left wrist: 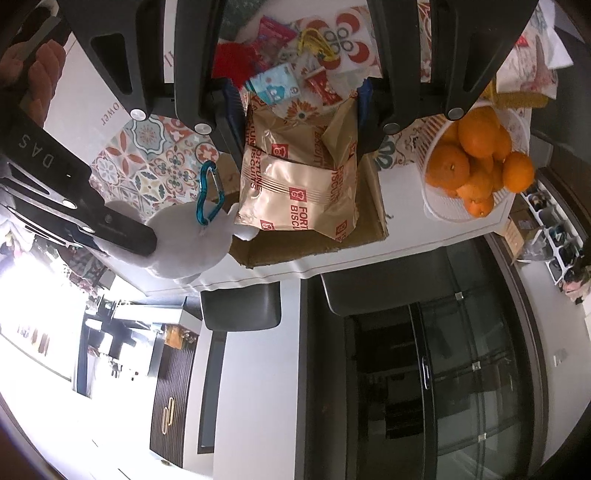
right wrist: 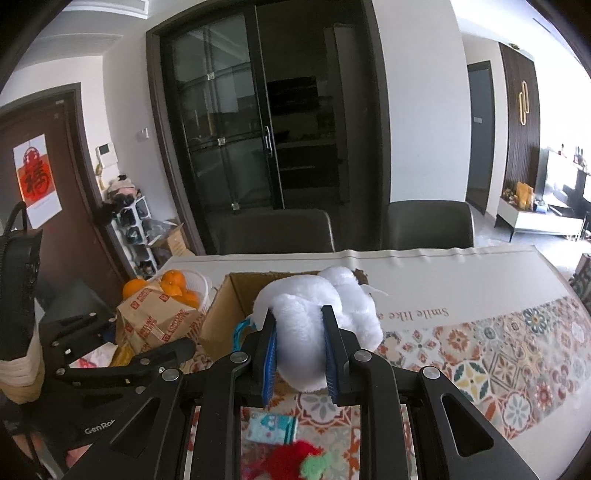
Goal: Organize soft objects
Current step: 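Carry the white plush and biscuit packet over the cardboard box with both tools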
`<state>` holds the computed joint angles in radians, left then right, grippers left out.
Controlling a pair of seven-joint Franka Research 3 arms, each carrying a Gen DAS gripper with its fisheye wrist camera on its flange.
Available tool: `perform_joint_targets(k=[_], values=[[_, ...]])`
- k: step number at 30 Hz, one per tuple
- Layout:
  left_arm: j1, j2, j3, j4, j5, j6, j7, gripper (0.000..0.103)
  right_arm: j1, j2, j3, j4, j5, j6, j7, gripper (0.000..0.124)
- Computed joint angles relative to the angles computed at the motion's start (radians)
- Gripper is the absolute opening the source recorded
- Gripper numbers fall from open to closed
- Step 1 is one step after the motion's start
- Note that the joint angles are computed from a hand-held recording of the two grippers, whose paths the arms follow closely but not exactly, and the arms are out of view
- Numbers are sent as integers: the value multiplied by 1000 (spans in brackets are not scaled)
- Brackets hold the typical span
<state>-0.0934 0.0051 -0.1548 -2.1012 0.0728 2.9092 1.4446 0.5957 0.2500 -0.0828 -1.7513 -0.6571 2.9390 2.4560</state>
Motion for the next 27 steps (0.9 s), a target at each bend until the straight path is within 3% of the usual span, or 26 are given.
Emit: perform_joint_targets(k=[6, 12, 24, 27], values=[[9, 90, -5, 121, 8, -57, 18, 47, -90, 94, 98, 122, 270, -44, -272, 23], [30, 203, -15, 276, -4, -162, 46, 47, -108, 203, 115, 290, 456, -160, -442, 23], [50, 411, -39, 540, -32, -337, 62, 48, -119, 436, 111, 641, 675, -378, -605, 23], [49, 449, -39, 583, -31, -366, 53, 53, -128, 508, 115, 751, 708, -447, -621, 23]])
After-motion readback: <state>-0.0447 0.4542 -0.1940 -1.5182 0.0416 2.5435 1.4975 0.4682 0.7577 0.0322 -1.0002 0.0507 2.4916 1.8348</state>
